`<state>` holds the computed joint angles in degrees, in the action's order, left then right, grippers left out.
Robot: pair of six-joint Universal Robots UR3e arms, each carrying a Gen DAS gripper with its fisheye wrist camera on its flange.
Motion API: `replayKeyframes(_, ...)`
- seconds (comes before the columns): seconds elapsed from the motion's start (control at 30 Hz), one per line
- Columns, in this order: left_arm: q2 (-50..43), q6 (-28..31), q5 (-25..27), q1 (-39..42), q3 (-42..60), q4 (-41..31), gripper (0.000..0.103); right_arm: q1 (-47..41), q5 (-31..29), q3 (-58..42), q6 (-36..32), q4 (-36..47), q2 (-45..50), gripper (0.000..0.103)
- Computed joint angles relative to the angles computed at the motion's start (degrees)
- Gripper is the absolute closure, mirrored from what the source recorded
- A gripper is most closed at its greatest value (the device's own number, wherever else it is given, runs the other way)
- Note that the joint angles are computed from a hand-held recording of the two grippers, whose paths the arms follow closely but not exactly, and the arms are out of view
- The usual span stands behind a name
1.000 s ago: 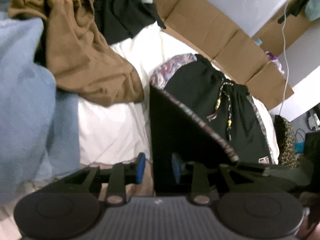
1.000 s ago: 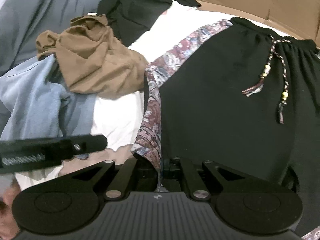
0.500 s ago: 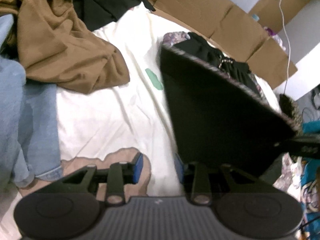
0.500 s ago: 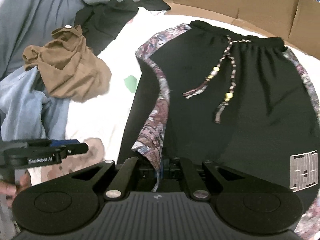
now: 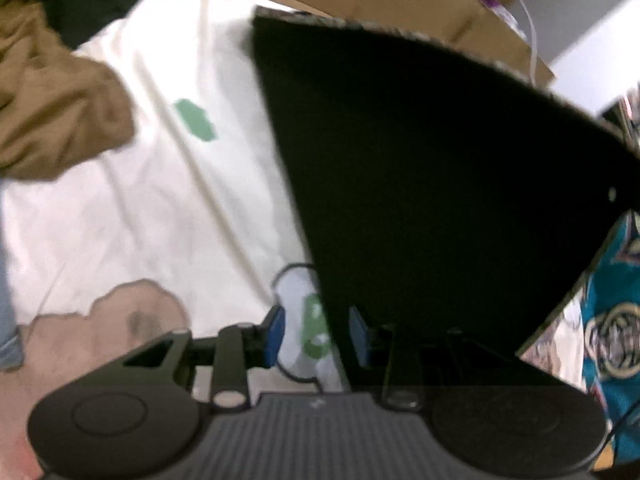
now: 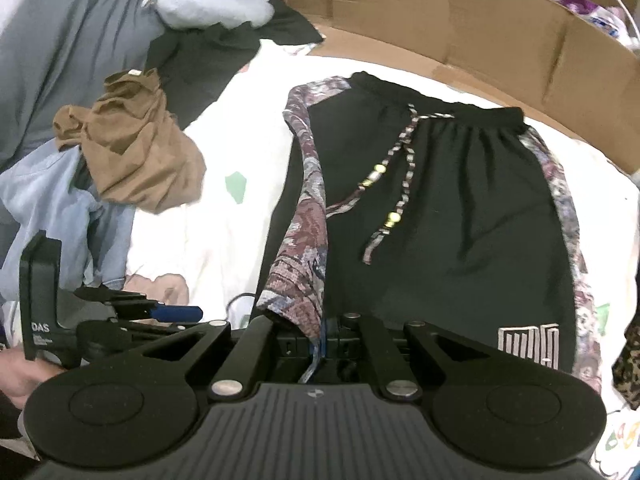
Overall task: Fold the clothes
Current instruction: 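Carry the folded leg end over the pants with both tools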
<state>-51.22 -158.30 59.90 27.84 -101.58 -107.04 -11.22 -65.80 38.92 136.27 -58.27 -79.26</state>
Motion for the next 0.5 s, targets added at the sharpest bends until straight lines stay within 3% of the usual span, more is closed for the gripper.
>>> replayKeyframes(0.17,-4.23,-4.19,0.63,-6.08,0.64,4.8,0.065,-5.08,-1.17,-8.66,-3.12,5.33,4.16,0.102)
replayKeyframes(0.5,-11.93,-11.8,3.36,-18.77,2.45,12.05,0.064,-19.35,-1.76,-5.45,-9.66,3.55,3.12,0.102)
